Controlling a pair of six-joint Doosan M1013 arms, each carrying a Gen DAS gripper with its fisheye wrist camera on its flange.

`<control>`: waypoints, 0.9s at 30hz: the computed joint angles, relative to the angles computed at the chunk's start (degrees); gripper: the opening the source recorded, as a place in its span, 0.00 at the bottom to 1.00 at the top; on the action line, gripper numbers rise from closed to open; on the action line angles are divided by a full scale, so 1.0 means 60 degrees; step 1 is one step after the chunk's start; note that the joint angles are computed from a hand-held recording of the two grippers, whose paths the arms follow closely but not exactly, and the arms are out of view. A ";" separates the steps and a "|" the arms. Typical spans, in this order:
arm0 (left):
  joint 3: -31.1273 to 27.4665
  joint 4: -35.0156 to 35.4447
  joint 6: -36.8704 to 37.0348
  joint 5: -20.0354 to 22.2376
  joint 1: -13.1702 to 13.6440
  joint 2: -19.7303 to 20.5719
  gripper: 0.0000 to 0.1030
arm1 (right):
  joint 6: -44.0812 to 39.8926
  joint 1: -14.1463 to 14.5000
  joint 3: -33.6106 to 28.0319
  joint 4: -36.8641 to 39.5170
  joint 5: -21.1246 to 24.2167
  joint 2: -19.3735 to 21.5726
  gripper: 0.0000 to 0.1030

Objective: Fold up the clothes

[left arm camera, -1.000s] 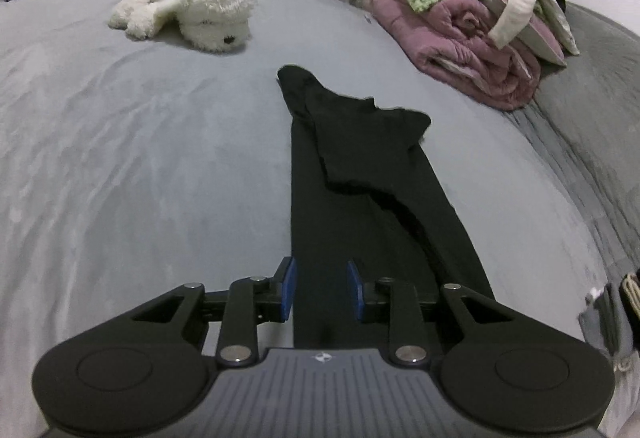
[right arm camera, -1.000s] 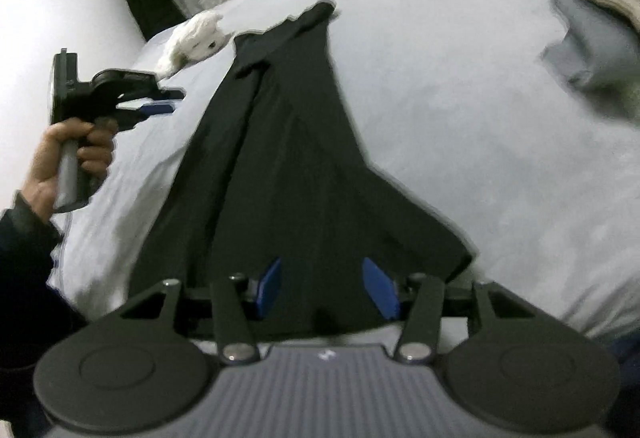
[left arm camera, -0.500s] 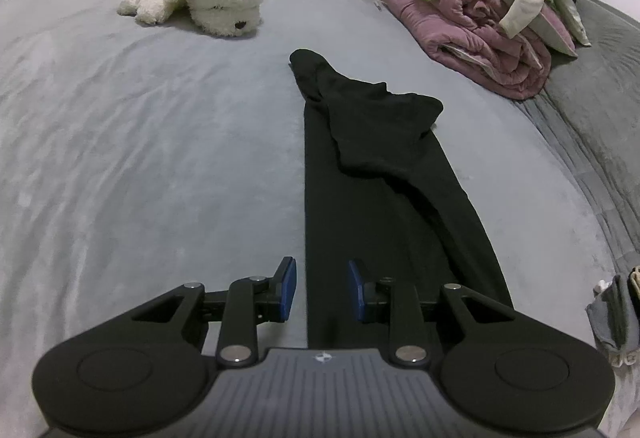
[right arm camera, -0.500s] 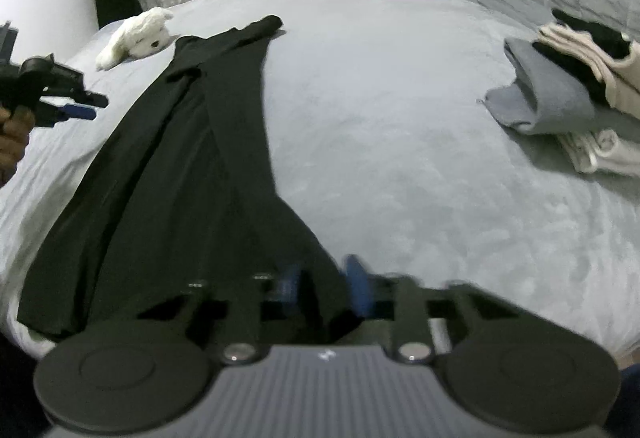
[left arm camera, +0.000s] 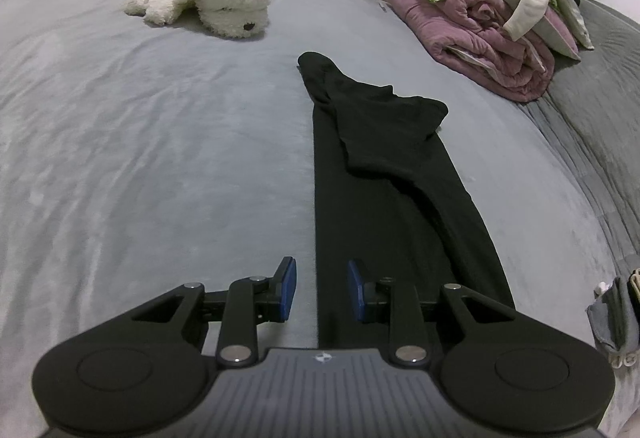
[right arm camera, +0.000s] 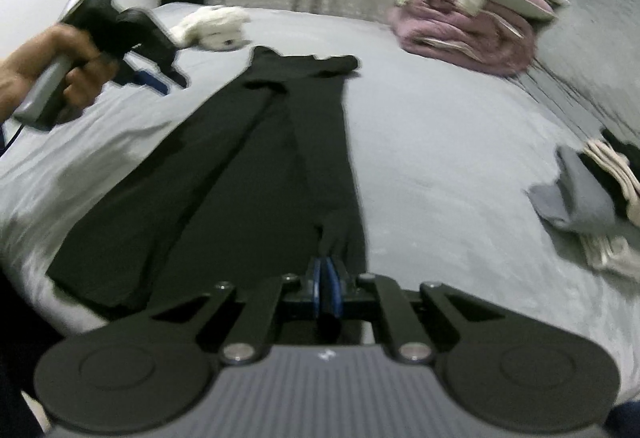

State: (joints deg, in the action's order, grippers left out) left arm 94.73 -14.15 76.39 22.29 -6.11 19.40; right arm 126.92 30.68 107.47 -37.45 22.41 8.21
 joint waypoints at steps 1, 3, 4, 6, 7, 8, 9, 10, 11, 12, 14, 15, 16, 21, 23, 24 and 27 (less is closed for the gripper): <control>-0.0001 -0.0018 0.0016 0.0011 0.0005 0.0000 0.26 | -0.0153 0.0065 -0.0017 0.0023 -0.0028 0.0028 0.06; -0.0007 -0.0044 0.0035 0.0039 0.0017 0.0002 0.26 | -0.0473 0.0170 -0.0049 0.0148 -0.0080 0.0086 0.06; -0.0013 -0.0045 0.0029 0.0061 0.0023 0.0004 0.26 | -0.0638 0.0219 -0.0067 0.0222 -0.0105 0.0116 0.06; -0.0026 -0.0059 0.0032 0.0099 0.0035 0.0011 0.26 | -0.0938 0.0302 -0.0089 0.0394 -0.0170 0.0160 0.06; -0.0031 -0.0070 0.0038 0.0121 0.0041 0.0012 0.26 | -0.1088 0.0341 -0.0099 0.0486 -0.0204 0.0182 0.06; -0.0030 -0.0095 0.0063 0.0135 0.0049 0.0012 0.26 | -0.1247 0.0368 -0.0106 0.0581 -0.0242 0.0202 0.06; -0.0027 -0.0120 0.0088 0.0145 0.0053 0.0011 0.26 | -0.1349 0.0392 -0.0113 0.0623 -0.0273 0.0222 0.06; -0.0027 -0.0135 0.0106 0.0154 0.0056 0.0010 0.26 | -0.1447 0.0415 -0.0123 0.0686 -0.0294 0.0238 0.06; -0.0028 -0.0150 0.0127 0.0162 0.0059 0.0009 0.26 | -0.1576 0.0429 -0.0128 0.0802 -0.0324 0.0248 0.06; -0.0028 -0.0150 0.0127 0.0162 0.0059 0.0009 0.26 | -0.1715 0.0439 -0.0130 0.0935 -0.0358 0.0256 0.06; -0.0031 -0.0165 0.0142 0.0182 0.0062 0.0011 0.26 | -0.1797 0.0487 -0.0127 0.0944 -0.0394 0.0266 0.06; -0.0030 -0.0169 0.0143 0.0184 0.0064 0.0011 0.26 | -0.1774 0.0513 -0.0118 0.0844 -0.0395 0.0270 0.06; -0.0030 -0.0169 0.0143 0.0184 0.0064 0.0011 0.26 | -0.1728 0.0538 -0.0104 0.0702 -0.0388 0.0272 0.06; -0.0029 -0.0184 0.0175 0.0207 0.0062 0.0013 0.26 | -0.1570 0.0578 -0.0085 0.0393 -0.0312 0.0297 0.06; -0.0036 -0.0192 0.0197 0.0229 0.0058 0.0021 0.26 | -0.1377 0.0599 -0.0069 0.0137 -0.0315 0.0292 0.06; -0.0043 -0.0196 0.0212 0.0248 0.0056 0.0025 0.26 | -0.1260 0.0613 -0.0057 -0.0012 -0.0331 0.0284 0.06; -0.0056 -0.0238 0.0288 0.0303 0.0059 0.0034 0.26 | -0.0925 0.0645 -0.0029 -0.0411 -0.0396 0.0245 0.06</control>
State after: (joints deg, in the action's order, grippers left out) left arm 94.40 -15.58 78.12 24.11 -5.75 19.61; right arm 121.37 34.55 107.30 -39.92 20.04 9.68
